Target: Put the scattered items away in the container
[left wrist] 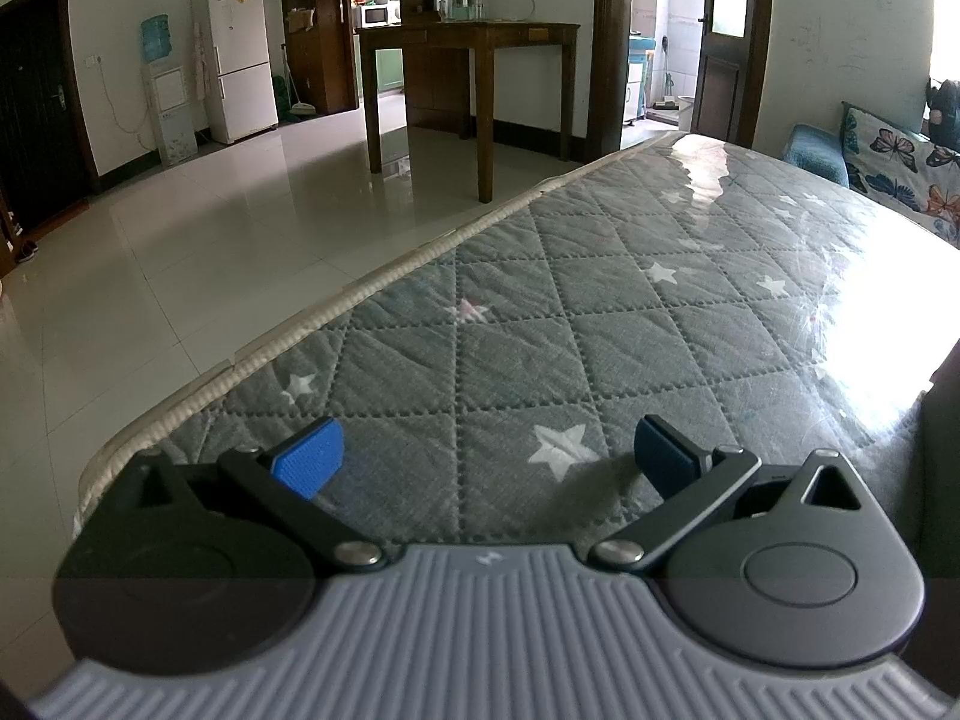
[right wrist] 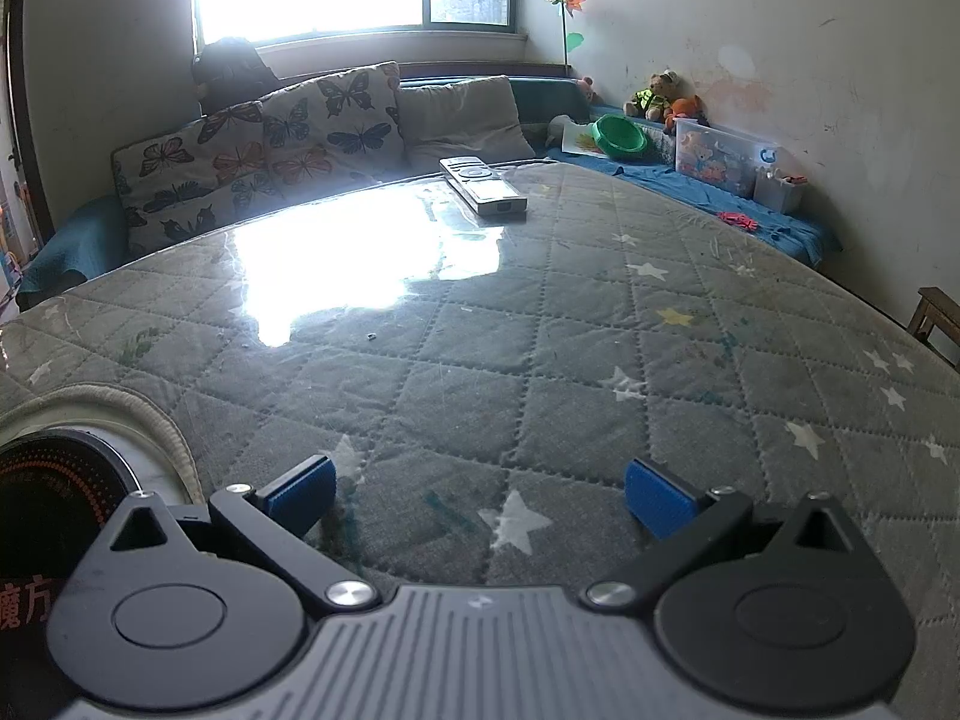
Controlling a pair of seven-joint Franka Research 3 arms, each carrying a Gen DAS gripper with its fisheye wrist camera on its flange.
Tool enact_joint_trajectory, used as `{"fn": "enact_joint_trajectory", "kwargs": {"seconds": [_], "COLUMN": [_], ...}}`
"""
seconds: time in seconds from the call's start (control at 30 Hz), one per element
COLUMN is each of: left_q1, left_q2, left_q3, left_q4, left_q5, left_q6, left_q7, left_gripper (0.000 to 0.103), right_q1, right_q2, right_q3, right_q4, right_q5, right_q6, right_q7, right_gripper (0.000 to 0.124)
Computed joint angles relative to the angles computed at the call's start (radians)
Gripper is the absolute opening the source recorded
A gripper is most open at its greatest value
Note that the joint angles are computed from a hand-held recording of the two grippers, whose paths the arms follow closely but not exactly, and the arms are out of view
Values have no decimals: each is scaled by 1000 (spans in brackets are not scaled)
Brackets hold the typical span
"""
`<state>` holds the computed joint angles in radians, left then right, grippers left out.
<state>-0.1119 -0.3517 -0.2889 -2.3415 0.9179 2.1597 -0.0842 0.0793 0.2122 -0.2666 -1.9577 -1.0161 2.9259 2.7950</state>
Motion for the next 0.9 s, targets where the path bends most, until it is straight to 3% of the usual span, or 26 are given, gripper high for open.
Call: {"fn": "enact_joint_trajectory", "kwargs": {"seconds": [0.9], "left_q1": [-5], "left_q2": [-6], "left_q3": [-4], "left_q4": [1], "left_q5": [-4], "left_q6": [-9], "left_q7": [0], "left_gripper": [103], "right_q1": [-6], "right_q2": [-9], "right_q3": [6], "right_q4": [-8], "right_q5": [-8], "right_q6": [-3], "right_q7": [7], "right_gripper": [103]}}
